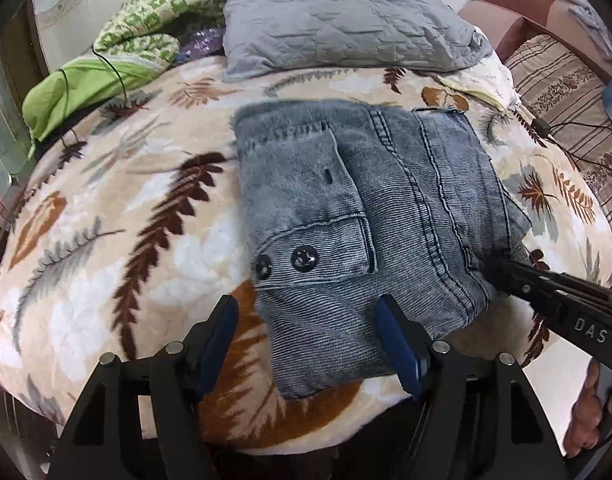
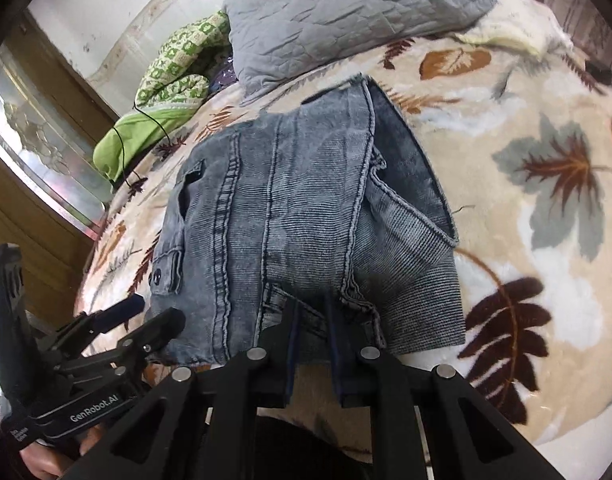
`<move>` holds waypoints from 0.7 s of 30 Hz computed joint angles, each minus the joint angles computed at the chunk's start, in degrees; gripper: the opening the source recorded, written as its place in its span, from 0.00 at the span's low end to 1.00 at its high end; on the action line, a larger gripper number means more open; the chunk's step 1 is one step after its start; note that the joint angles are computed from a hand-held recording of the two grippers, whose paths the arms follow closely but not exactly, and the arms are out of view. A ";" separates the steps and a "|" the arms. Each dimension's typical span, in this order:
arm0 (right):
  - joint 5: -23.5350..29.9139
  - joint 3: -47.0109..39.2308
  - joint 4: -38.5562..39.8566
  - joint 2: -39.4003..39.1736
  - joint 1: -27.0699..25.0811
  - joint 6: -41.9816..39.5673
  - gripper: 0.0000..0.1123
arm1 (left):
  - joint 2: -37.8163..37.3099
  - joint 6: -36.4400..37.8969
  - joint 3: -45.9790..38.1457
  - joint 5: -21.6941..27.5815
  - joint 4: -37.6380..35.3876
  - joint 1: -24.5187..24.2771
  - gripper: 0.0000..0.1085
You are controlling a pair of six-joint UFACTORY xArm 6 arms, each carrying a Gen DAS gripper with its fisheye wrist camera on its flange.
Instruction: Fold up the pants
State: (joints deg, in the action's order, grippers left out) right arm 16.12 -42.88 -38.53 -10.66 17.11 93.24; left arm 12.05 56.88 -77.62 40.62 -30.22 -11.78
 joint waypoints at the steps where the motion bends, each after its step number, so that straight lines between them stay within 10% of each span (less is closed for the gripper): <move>1: 1.43 -0.34 -0.01 -0.47 0.52 -0.45 0.15 | -0.48 0.10 0.25 -0.44 -0.24 0.12 0.66; 21: 25.42 -12.40 -16.58 -7.73 11.94 4.41 0.15 | -8.48 9.54 -1.19 -10.00 -14.66 5.80 0.79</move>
